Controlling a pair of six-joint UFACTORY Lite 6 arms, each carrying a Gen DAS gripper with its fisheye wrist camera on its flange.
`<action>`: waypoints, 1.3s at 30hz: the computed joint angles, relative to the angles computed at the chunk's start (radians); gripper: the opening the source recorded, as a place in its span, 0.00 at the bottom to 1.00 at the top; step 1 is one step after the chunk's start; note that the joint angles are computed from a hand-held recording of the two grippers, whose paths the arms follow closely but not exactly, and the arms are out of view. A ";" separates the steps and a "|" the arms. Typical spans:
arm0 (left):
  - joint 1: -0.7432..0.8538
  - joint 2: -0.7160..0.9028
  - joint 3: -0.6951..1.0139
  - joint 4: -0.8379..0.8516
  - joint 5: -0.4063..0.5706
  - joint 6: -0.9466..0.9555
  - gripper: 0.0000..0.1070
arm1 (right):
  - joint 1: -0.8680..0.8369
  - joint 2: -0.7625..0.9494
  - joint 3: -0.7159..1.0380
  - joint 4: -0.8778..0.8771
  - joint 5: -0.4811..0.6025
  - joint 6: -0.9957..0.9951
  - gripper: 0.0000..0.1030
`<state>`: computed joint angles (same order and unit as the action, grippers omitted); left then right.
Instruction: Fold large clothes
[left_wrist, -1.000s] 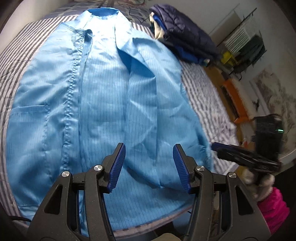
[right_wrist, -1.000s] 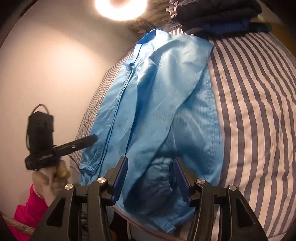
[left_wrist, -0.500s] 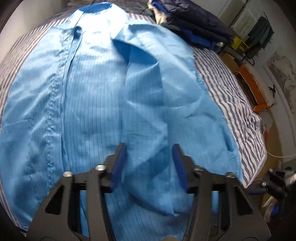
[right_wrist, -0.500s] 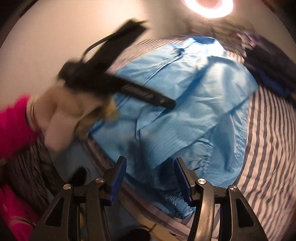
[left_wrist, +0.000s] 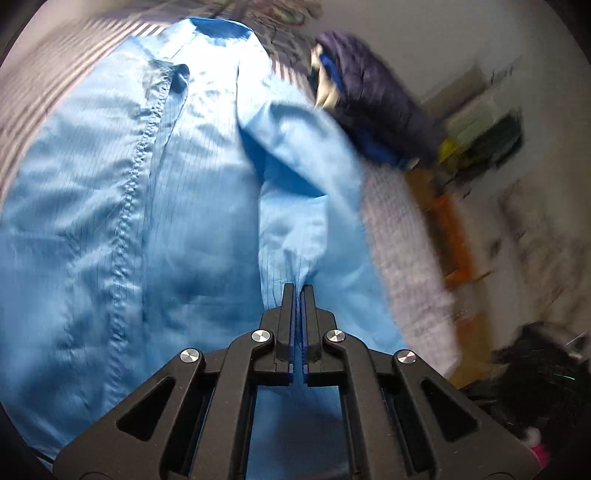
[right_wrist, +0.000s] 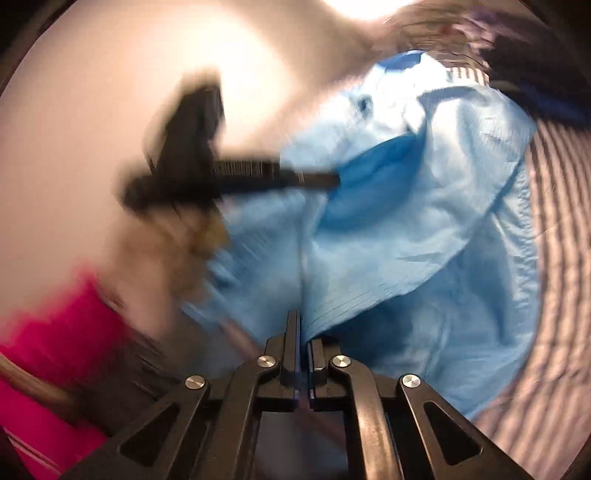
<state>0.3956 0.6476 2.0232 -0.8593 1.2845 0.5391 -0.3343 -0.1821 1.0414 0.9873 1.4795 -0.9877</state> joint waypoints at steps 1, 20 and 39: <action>0.037 0.037 0.046 -0.065 0.070 -0.020 0.00 | -0.056 0.022 0.009 0.058 0.072 0.006 0.00; 0.040 -0.051 -0.113 0.091 -0.023 -0.010 0.41 | 0.073 0.221 0.113 -0.207 -0.207 0.232 0.44; -0.059 -0.231 -0.351 0.320 -0.320 0.051 0.41 | -0.070 0.400 0.377 -0.103 -0.145 0.150 0.45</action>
